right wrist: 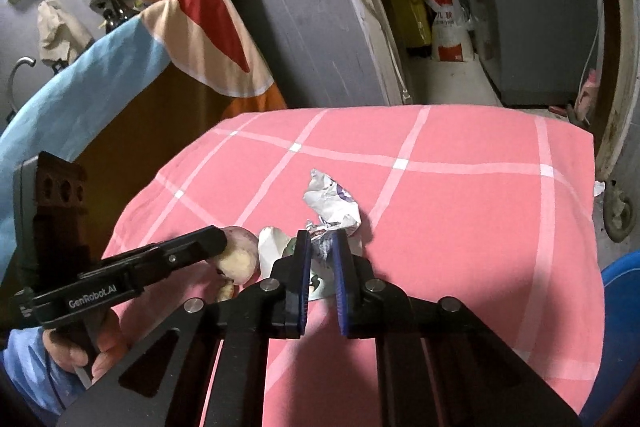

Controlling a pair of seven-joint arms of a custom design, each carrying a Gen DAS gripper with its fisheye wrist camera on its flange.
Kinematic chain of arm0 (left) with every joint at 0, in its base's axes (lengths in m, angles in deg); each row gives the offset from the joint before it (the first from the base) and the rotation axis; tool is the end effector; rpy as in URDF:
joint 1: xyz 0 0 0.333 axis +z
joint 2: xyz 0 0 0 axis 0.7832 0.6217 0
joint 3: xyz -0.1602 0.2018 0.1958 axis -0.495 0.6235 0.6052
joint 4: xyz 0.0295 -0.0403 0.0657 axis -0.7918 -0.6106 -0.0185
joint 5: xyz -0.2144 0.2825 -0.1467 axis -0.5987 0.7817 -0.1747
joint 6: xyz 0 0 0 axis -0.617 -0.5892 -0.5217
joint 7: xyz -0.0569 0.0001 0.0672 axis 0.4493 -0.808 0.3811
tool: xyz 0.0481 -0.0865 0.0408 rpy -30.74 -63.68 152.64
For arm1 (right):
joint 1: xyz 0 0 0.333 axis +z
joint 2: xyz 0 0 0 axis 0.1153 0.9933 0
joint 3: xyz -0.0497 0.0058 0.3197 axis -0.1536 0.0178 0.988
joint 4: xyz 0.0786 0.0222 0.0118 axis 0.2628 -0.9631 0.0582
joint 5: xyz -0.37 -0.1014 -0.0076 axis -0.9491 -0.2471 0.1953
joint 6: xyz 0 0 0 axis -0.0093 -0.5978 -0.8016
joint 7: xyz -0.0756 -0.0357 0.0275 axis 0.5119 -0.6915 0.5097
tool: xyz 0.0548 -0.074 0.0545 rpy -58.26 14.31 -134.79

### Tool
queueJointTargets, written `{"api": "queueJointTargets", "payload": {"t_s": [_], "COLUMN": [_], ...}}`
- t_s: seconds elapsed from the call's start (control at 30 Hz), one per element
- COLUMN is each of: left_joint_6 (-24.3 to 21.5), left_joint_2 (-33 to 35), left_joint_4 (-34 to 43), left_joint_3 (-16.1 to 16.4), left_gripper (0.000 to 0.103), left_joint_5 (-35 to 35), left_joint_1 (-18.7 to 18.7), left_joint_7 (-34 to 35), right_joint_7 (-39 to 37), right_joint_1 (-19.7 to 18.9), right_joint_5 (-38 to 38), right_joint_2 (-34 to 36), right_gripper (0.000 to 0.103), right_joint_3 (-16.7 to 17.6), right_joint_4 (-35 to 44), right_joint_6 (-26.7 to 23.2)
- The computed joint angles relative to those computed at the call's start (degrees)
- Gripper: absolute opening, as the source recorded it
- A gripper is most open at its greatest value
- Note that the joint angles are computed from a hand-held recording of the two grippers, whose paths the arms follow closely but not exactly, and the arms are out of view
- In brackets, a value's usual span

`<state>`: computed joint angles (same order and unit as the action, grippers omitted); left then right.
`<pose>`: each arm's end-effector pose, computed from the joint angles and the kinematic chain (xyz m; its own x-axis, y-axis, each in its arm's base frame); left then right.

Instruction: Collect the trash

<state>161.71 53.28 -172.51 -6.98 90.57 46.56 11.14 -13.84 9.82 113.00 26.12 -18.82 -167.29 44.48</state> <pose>0.5221 -0.1953 0.4719 0.2311 -0.8467 0.4793 -0.5777 -0.5158 -0.6326 0.6522 0.1067 0.4644 0.7491 -0.5454 -0.3760 -0.6297 -0.4099 -0.6599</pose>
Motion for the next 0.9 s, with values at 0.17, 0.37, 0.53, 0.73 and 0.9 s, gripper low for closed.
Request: {"api": "queueJointTargets", "payload": {"t_s": [0.17, 0.37, 0.53, 0.73, 0.9], "left_joint_6": [1.1, 1.5, 0.9, -3.6, -8.4], "left_joint_2": [-0.6, -2.3, -3.8, -6.7, -8.8], "left_joint_4": [0.7, -0.1, -1.6, -4.2, -5.4], "left_joint_3": [0.4, -0.2, -1.2, -3.5, -6.1], "left_gripper": [0.005, 0.005, 0.005, 0.005, 0.005], "left_joint_5": [10.5, 14.6, 13.0, 9.5, 11.6], "left_joint_1": [0.5, 1.2, 1.1, -0.3, -1.6], "left_joint_7": [-10.3, -15.8, -14.0, -7.9, -8.7], "right_joint_7": [-1.9, -6.4, -8.7, -11.1, -14.8], "right_joint_1": [-0.7, -1.9, -2.5, -2.7, -2.5], "right_joint_5": [2.4, 7.0, 9.6, 10.6, 12.2], "right_joint_2": [-0.7, -2.2, -3.4, -5.9, -9.9], "right_gripper": [0.009, 0.009, 0.009, 0.009, 0.009], "right_joint_3": [0.1, -0.1, -0.7, -1.7, -2.7], "right_joint_4": [-1.1, -3.0, -4.4, -7.6, -13.0], "right_joint_6": [-0.3, -1.1, -2.8, -3.7, -3.3]}}
